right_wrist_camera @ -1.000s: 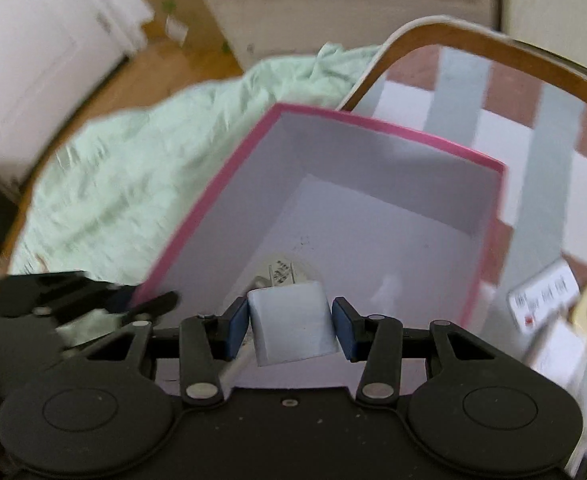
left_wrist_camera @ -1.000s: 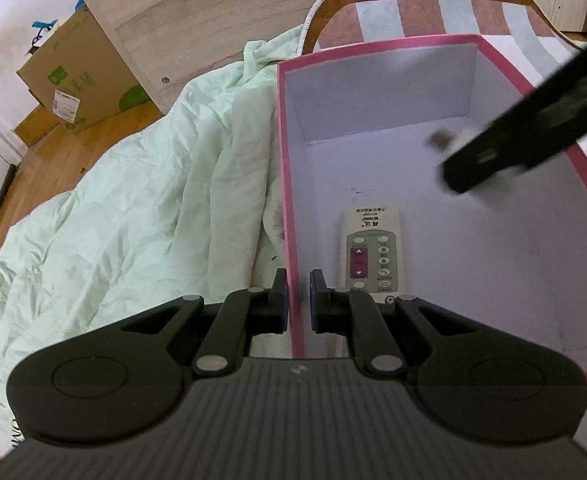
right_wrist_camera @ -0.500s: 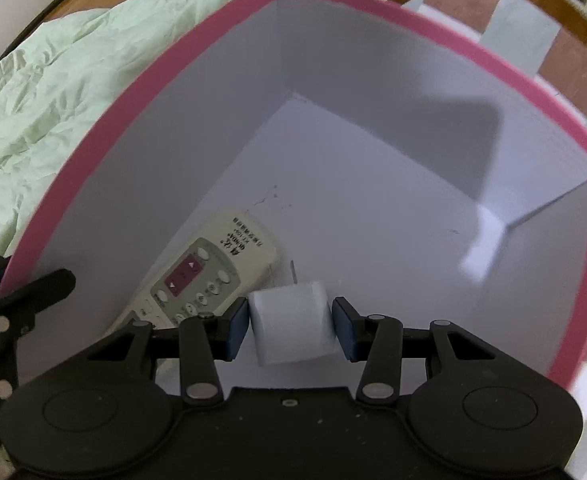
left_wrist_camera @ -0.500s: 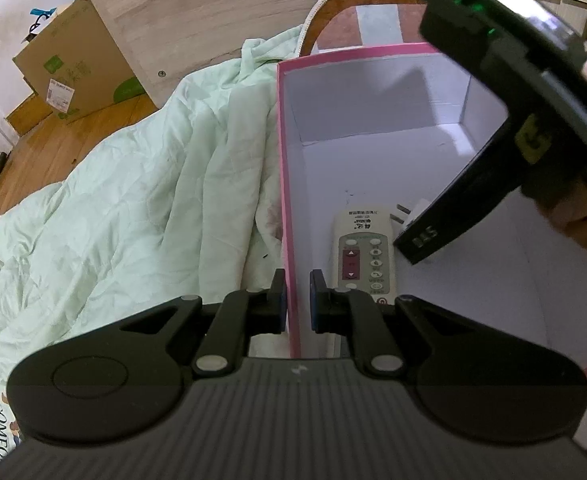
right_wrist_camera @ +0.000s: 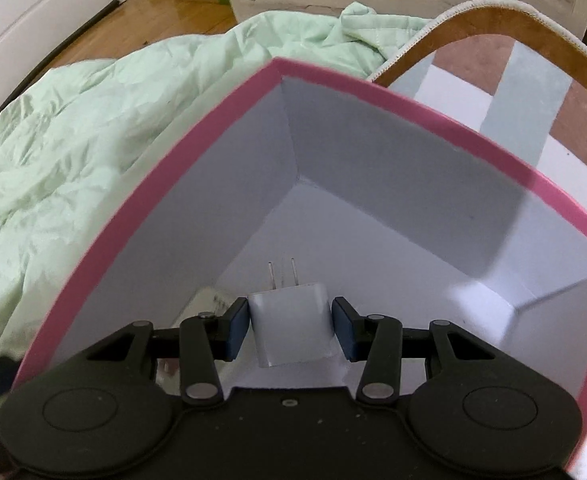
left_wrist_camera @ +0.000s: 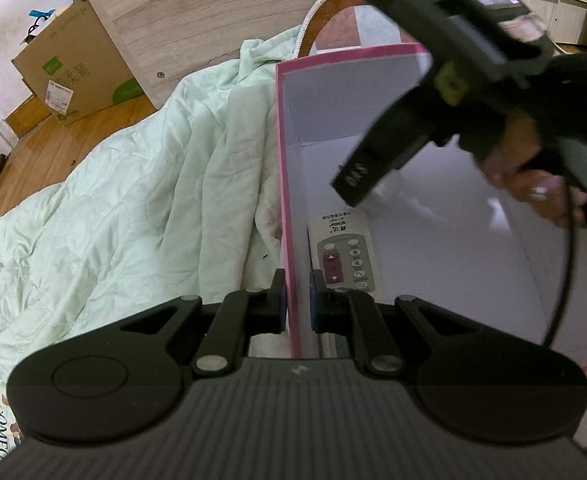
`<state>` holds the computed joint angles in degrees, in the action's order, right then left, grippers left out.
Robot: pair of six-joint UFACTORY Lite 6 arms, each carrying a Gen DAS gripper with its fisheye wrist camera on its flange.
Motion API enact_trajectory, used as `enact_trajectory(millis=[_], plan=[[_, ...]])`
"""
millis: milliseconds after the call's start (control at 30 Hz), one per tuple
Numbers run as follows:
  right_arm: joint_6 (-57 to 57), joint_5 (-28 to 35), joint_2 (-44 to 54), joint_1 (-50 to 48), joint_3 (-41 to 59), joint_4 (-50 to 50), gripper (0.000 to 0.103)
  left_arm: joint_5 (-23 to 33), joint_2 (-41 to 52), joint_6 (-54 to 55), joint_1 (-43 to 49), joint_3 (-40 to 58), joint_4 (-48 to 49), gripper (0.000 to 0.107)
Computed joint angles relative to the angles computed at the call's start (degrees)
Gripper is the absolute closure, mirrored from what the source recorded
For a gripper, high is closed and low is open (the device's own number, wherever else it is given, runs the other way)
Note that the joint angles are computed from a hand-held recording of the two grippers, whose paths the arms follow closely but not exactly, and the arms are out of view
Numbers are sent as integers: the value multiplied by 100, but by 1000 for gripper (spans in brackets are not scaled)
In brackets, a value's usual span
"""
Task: Organize rigid objects
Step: 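Carry the white charger plug into the pink box and release it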
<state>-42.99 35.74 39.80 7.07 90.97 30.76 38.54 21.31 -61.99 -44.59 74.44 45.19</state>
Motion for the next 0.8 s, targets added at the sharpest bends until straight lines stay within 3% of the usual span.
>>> enact_trajectory(millis=[133, 300, 567, 800], plan=[[242, 210, 459, -96, 561, 559, 51, -9, -8, 9, 5, -8, -15, 99], [-39, 769, 223, -752, 380, 1655, 45, -28, -21, 37, 26, -21, -36, 99], [-1628, 1044, -2041, -1645, -1631, 2478, 45, 3, 22, 73, 23, 29, -46, 99], [-2265, 1616, -3512, -3118, -2653, 2231, 42, 105, 90, 21, -35, 94, 14, 99]])
